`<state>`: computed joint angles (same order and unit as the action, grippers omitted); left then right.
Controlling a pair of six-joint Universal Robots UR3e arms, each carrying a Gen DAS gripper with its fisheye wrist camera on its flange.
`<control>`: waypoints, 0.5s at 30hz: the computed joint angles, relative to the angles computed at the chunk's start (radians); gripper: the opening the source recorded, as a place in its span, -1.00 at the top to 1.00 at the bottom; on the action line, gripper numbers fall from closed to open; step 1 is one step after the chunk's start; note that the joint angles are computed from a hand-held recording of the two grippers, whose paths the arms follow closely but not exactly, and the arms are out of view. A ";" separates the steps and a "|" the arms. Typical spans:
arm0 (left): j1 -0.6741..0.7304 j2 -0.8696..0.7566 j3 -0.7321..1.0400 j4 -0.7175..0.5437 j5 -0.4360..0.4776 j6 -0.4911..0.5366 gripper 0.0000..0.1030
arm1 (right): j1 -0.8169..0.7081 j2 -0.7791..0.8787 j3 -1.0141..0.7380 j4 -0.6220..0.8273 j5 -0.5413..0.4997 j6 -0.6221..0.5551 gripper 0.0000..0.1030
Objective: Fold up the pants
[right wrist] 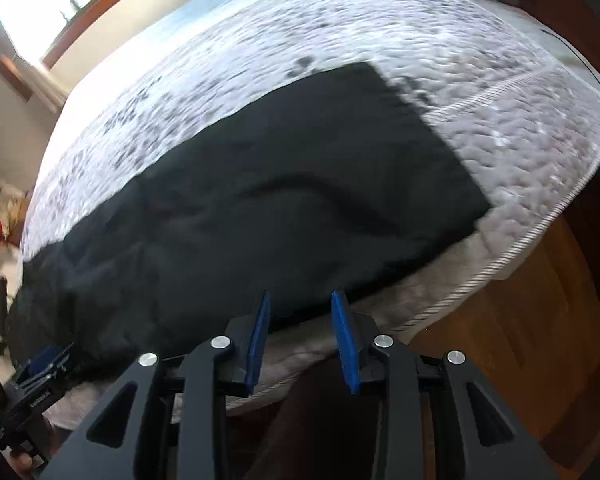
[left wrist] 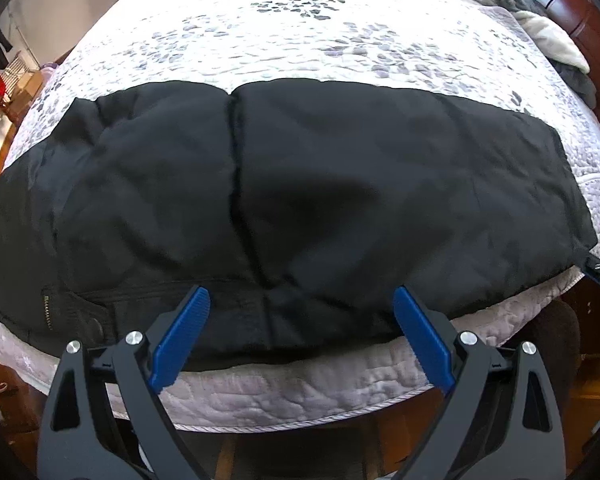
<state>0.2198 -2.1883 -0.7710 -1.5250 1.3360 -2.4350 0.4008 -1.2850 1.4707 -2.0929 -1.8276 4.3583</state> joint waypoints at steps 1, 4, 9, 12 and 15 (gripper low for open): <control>0.000 0.001 -0.001 0.001 -0.003 -0.002 -0.81 | 0.005 0.020 -0.028 0.017 -0.003 -0.004 0.36; -0.001 -0.006 0.009 0.002 -0.003 -0.021 -0.81 | 0.008 0.035 -0.049 0.035 0.007 -0.003 0.36; -0.005 -0.031 0.037 -0.006 0.007 -0.053 -0.81 | -0.001 -0.006 0.013 0.027 0.027 0.041 0.29; -0.012 -0.032 0.034 0.000 0.012 -0.048 -0.81 | -0.032 -0.076 0.150 -0.082 0.070 0.093 0.23; -0.017 -0.019 0.004 0.021 0.018 -0.039 -0.81 | -0.062 -0.130 0.257 -0.162 0.108 0.123 0.11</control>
<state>0.2028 -2.2072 -0.7670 -1.5036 1.3537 -2.4738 0.3388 -1.4150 1.7276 -2.2548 -1.7199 4.4816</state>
